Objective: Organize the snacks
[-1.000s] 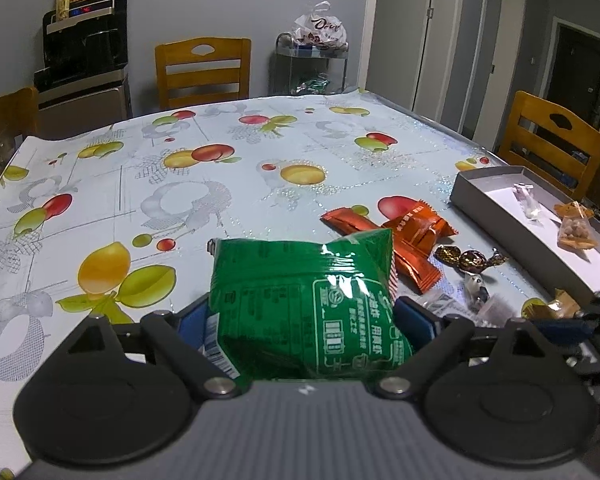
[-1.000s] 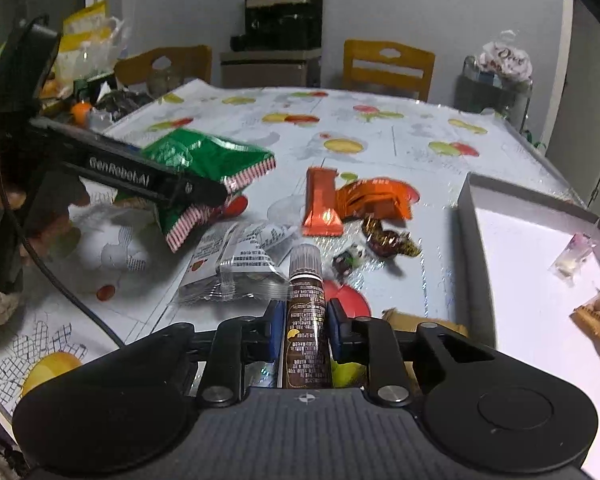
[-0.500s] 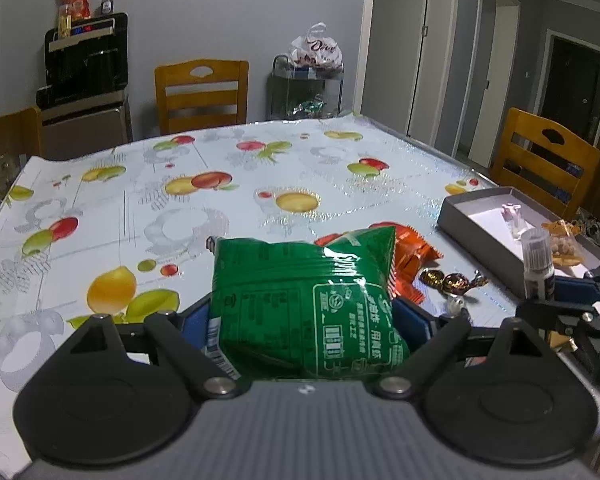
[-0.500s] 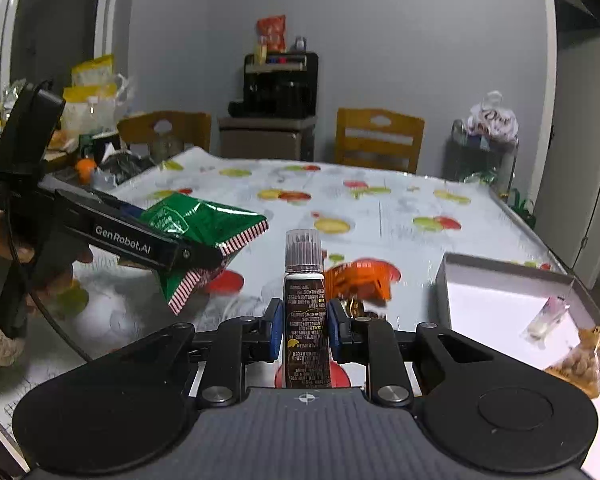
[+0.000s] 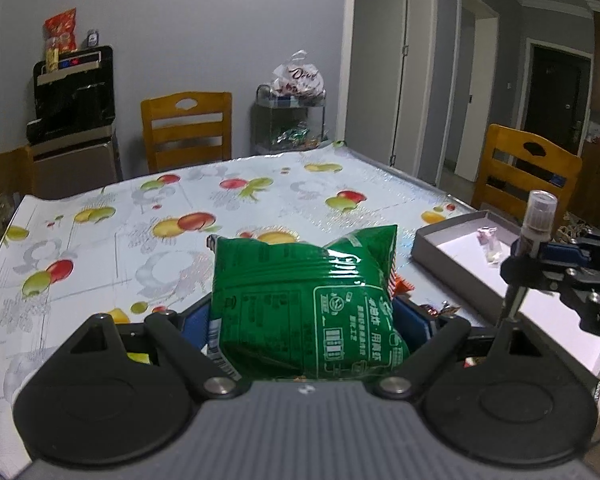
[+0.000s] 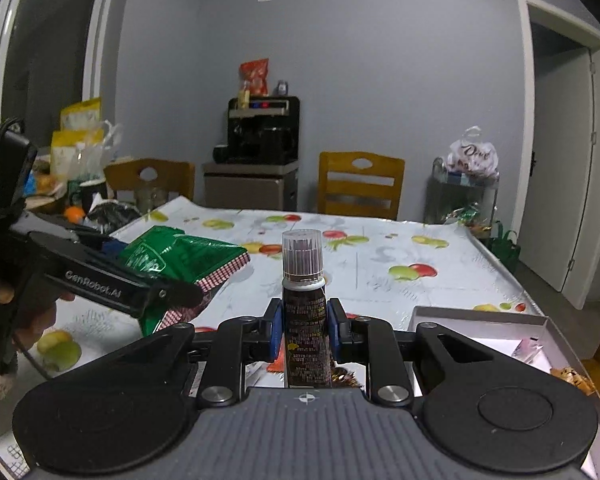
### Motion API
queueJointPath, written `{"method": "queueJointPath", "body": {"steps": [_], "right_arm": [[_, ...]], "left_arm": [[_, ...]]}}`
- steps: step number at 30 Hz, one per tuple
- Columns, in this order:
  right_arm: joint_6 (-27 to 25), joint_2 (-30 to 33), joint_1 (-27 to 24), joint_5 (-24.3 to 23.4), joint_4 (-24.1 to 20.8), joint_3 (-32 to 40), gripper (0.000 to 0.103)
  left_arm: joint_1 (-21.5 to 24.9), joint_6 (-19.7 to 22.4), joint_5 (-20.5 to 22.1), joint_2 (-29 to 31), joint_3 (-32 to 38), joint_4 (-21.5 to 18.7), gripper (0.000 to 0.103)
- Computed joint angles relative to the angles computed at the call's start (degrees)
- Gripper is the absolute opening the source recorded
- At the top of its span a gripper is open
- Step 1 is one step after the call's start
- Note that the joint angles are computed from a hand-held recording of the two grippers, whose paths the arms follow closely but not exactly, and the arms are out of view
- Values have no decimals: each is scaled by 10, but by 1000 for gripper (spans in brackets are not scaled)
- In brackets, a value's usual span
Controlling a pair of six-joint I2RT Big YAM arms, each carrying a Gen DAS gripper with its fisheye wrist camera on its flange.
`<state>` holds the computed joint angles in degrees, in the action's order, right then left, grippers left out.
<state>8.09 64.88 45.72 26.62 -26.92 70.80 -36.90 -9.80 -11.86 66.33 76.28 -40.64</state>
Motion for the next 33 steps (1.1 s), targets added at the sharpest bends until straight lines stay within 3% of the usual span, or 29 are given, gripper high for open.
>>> {"method": "queueJointPath", "body": {"steps": [10,22,33], "right_arm": [[-8,-32,-17,11,40,-22,24],[-8,-95,-77,22,65,-62,24],[19,-151,-137,-8,24,-102,24]], "left_arm": [[-28,17,-15,23,36,-1,90],[-68,39,-23,69,95,-4,90],[-116,76,-2,159,187,-8,90]]}}
